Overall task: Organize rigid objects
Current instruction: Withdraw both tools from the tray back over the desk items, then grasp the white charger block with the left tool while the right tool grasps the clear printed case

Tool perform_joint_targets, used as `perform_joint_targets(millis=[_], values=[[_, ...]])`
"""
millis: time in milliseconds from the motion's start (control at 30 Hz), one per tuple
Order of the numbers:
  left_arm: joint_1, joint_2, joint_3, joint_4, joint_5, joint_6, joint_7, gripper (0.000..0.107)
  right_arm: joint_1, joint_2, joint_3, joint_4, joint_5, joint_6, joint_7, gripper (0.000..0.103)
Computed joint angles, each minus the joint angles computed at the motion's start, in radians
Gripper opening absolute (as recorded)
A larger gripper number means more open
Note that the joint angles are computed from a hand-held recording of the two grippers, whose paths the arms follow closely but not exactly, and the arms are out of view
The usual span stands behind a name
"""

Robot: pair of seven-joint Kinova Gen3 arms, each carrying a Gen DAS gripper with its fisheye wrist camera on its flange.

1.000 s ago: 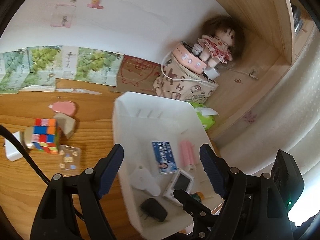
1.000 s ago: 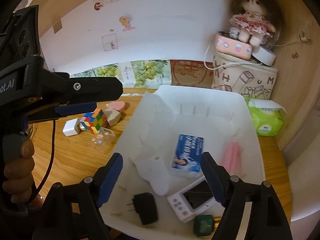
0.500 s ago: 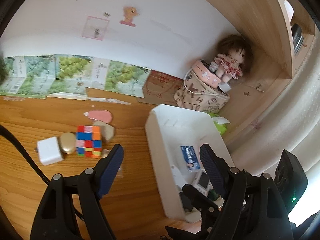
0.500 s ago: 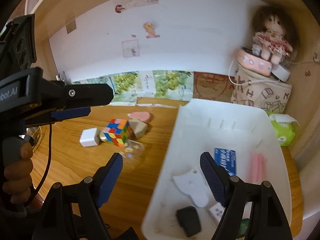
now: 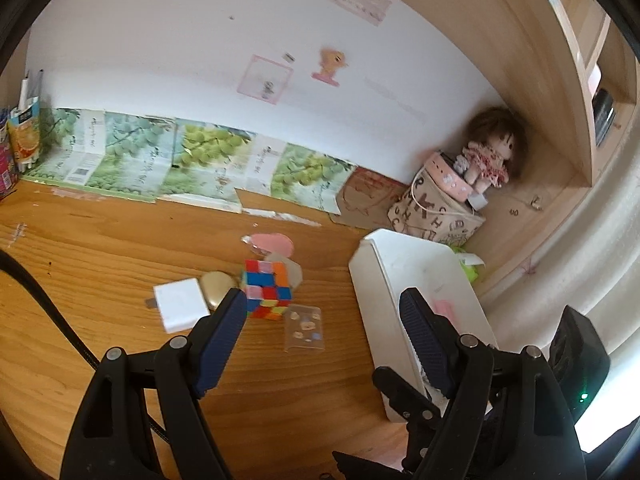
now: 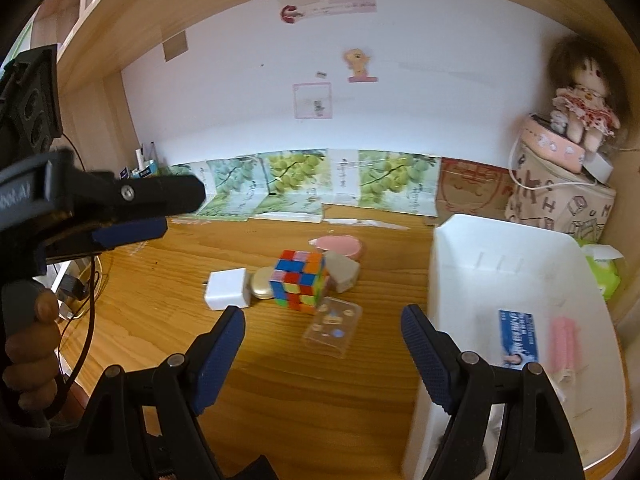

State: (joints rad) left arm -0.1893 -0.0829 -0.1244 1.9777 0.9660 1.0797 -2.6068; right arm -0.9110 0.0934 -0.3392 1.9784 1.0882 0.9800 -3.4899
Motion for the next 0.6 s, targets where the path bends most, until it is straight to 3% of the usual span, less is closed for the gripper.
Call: perform_joint_targets(millis=[300,600], values=[[-0.052,0.055,-0.014,-0.048,-0.050,0.035,-0.027,0.081,-0.040,0.086,0.033,-0.073,0.008,0.000,-0.053,0.082],[-0.067,0.147,0.036,-0.128,-0.211,0.013,0.114,0.081,-0.040,0.158,0.093,-0.140,-0.079,-0.039,-0.036,0.082]])
